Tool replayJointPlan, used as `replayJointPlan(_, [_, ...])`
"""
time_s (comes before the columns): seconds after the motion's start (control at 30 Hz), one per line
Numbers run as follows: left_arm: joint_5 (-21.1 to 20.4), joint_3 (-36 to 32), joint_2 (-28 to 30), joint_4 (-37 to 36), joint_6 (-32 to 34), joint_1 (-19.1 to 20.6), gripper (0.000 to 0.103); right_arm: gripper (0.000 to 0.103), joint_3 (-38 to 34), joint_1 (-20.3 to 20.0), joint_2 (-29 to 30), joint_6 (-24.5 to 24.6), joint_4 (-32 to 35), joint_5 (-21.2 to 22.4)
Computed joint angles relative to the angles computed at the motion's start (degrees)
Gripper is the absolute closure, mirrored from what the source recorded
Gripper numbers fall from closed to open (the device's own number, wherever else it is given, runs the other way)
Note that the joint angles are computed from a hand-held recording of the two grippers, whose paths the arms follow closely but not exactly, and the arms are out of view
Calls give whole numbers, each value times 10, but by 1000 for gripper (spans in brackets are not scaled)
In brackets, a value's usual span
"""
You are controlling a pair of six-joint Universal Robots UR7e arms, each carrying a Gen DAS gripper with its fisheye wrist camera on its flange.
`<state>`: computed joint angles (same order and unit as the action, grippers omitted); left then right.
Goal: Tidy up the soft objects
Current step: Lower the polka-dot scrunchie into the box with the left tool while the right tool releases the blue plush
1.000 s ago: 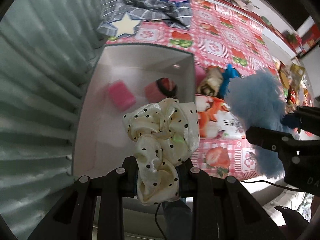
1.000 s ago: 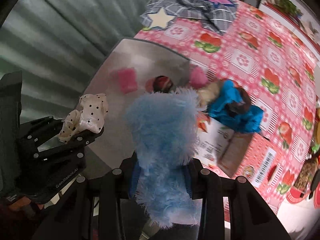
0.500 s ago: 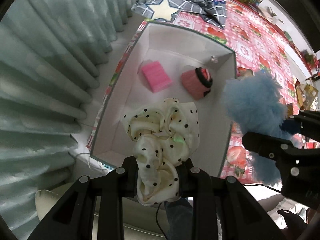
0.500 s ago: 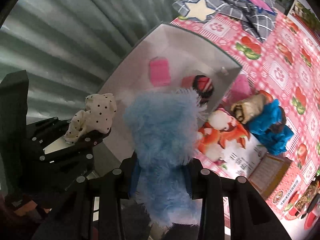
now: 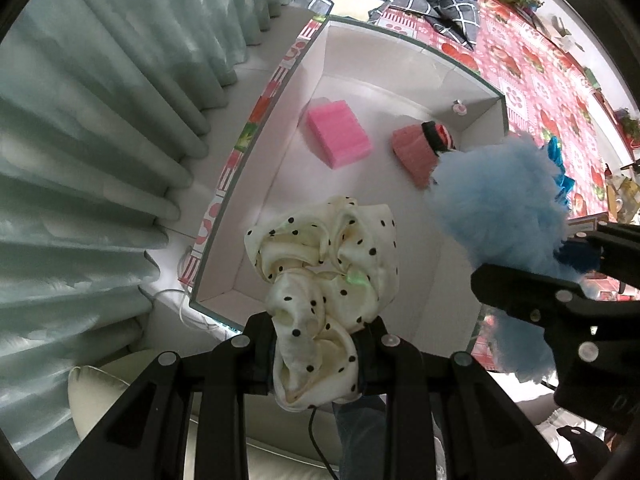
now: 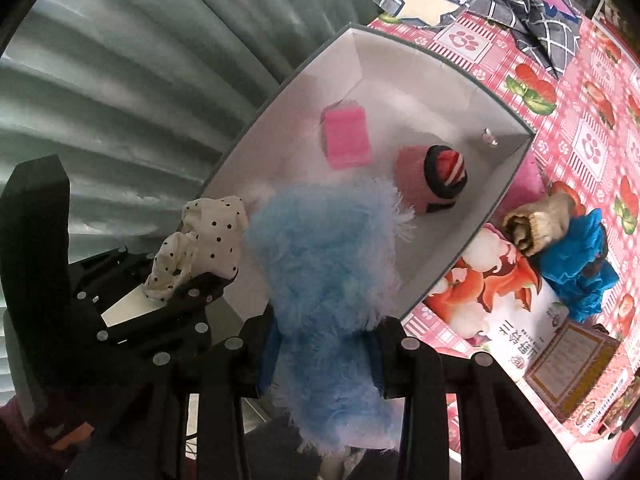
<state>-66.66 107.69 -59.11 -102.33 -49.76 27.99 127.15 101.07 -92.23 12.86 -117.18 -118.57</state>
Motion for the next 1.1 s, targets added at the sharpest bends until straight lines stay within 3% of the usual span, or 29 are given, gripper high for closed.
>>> replayJointPlan(0.53, [2, -2, 11, -9, 8, 3, 71, 64, -2, -14, 20, -9, -29, 16])
replayJointPlan(0.63, [2, 2, 7, -19, 10, 1, 60, 60, 0, -14, 18, -12, -30, 19])
replayJointPlan(0.77, [8, 4, 3, -24, 14, -3, 32, 58, 2, -17, 12, -12, -29, 22])
replayJointPlan(0.83, [12, 6, 0, -29, 14, -5, 22, 46, 1, -17, 11, -11, -28, 21])
replayJointPlan(0.87, [14, 9, -2, -35, 11, -7, 22, 24, 1, -17, 10, -10, -28, 19])
replayJointPlan(0.9, [12, 10, -3, -39, 10, -6, 21, 13, 2, -16, 9, -9, -29, 17])
replayJointPlan(0.97, [7, 12, -5, -47, 9, -3, 18, 13, 2, -11, 7, -6, -33, 11])
replayJointPlan(1.03, [8, 12, -6, -52, 5, -3, 5, 12, 1, -6, 7, -5, -35, -1])
replayJointPlan(1.07, [8, 14, -6, -57, 5, -2, 0, 0, 0, -3, 7, -5, -33, -8])
replayJointPlan(1.1, [8, 15, -7, -62, 2, -2, 0, 0, 0, 1, 6, -3, -33, -15])
